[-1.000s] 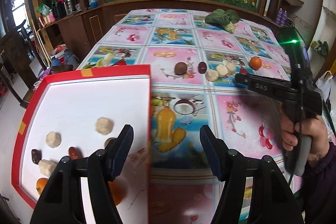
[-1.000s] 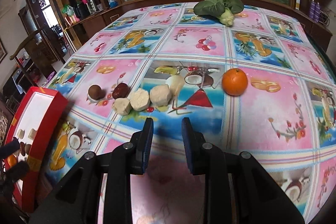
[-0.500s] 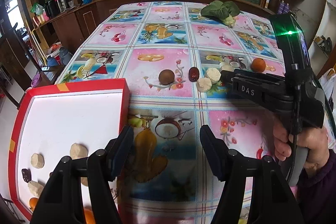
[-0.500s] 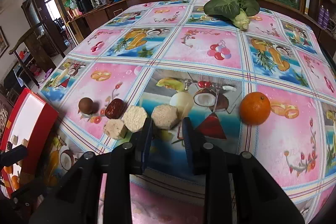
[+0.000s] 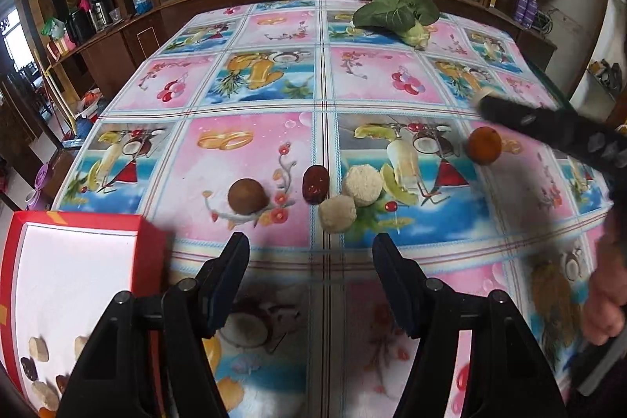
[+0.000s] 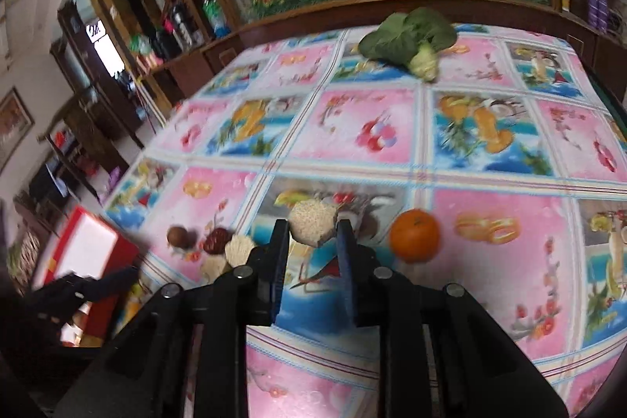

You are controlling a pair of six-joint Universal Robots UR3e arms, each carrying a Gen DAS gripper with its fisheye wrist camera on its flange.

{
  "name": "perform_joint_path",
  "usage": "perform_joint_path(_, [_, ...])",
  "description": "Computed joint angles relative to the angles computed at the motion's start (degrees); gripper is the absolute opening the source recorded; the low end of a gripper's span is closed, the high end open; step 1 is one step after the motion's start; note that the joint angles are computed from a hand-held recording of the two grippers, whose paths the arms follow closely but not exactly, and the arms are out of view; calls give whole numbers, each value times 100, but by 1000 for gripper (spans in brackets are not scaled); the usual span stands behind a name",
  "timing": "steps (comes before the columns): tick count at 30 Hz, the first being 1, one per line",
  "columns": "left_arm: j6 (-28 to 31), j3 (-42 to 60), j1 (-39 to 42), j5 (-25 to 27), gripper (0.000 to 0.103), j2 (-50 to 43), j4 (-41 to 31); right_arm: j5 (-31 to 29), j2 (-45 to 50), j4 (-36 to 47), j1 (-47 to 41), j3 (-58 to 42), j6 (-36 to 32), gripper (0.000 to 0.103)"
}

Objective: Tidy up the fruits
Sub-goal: 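Grasp a beige ball with the left tool while the right grasps another beige ball, then carry both beige balls into the white box and open both tools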

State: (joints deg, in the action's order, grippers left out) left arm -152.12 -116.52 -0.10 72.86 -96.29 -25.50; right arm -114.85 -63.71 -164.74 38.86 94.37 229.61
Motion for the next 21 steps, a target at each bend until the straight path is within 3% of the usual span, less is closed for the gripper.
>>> perform_joint_path(7, [-171, 302, -306, 172, 55, -491, 135, -313, -785, -372, -244, 1027, 698, 27])
perform_joint_path(15, [-179, 429, -343, -158, 22, -716, 177, -313, -882, -466, -329, 1200, 883, 27])
perform_joint_path(21, [-204, 225, -282, -299, 22, -492, 151, -277, -862, -487, -343, 1197, 853, 27])
